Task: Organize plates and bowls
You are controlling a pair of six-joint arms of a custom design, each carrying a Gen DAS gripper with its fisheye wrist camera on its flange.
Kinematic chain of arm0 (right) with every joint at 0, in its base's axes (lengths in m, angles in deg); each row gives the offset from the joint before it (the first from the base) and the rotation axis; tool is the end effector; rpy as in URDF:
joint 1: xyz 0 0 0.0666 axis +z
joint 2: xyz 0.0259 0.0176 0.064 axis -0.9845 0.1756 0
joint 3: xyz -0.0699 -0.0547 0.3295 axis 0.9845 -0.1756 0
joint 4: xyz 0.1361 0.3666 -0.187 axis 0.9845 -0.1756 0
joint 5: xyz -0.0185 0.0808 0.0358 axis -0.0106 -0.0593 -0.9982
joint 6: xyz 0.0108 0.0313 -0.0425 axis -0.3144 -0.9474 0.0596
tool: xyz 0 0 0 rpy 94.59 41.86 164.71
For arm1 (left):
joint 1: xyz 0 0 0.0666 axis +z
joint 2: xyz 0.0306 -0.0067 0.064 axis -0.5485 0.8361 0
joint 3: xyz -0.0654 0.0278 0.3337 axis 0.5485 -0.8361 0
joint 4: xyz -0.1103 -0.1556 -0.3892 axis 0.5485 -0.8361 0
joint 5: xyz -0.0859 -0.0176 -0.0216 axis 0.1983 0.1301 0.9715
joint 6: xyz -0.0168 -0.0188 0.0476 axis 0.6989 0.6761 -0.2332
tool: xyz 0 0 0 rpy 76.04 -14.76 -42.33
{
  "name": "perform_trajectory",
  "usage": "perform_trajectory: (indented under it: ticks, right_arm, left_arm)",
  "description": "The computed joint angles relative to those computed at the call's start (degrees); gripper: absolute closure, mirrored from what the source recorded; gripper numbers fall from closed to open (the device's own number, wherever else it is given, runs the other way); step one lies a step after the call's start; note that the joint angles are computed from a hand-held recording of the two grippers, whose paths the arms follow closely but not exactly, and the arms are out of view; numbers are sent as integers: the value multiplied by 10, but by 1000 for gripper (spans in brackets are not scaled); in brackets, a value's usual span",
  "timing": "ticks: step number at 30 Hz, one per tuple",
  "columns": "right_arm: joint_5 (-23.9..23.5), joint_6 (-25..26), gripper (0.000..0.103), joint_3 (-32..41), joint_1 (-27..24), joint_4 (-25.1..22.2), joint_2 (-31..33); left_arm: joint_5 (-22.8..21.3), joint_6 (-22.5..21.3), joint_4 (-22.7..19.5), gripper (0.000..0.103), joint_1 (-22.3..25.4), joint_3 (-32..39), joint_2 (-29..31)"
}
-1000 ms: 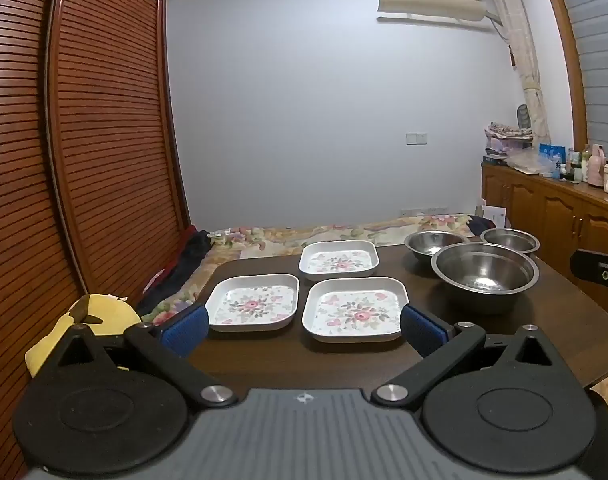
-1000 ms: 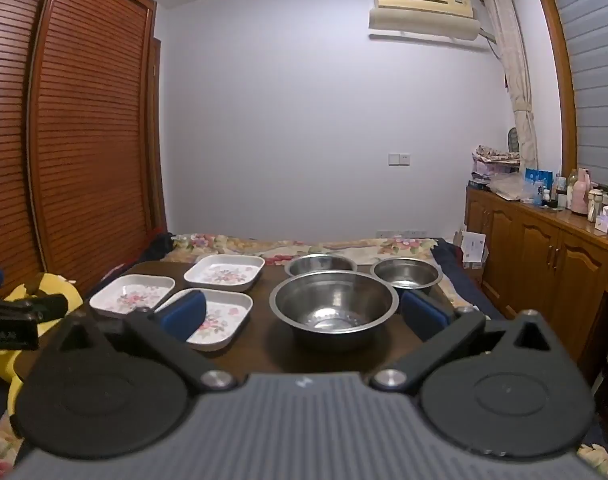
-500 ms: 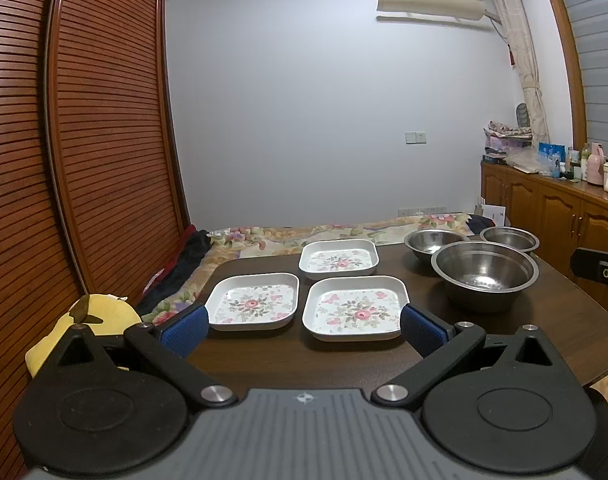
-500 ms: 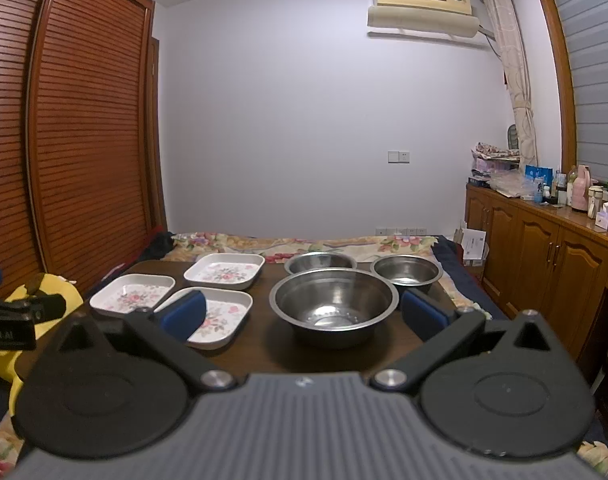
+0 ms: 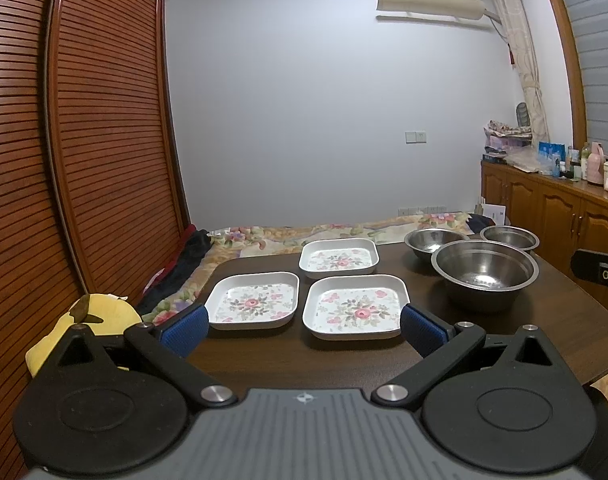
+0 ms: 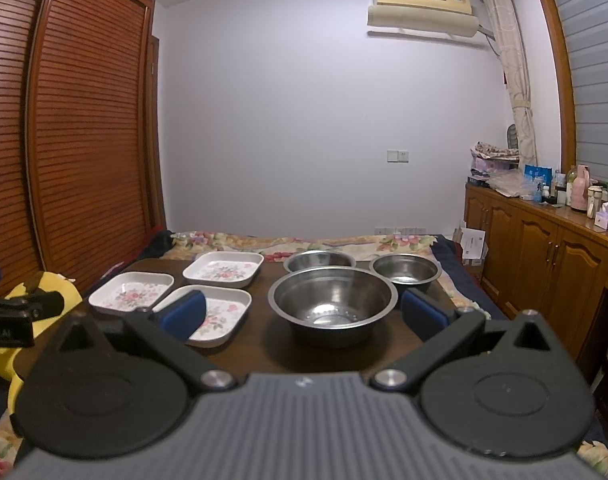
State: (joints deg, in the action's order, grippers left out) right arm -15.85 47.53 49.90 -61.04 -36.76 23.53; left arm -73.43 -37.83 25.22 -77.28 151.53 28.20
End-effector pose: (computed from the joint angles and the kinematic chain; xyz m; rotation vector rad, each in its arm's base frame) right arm 0.5917 0.2065 0.4362 -0.3765 1.7862 0.3659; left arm 0.4755 -0.4161 0.4447 -0.3129 1.8933 0.3971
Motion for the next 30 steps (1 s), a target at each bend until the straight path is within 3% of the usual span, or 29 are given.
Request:
perform_trajectory:
  ticks: [30]
  right_arm:
    - [3,0,0,-1,-2,4,-1]
  left_arm:
    - [7,1,1,0,2,-3,0]
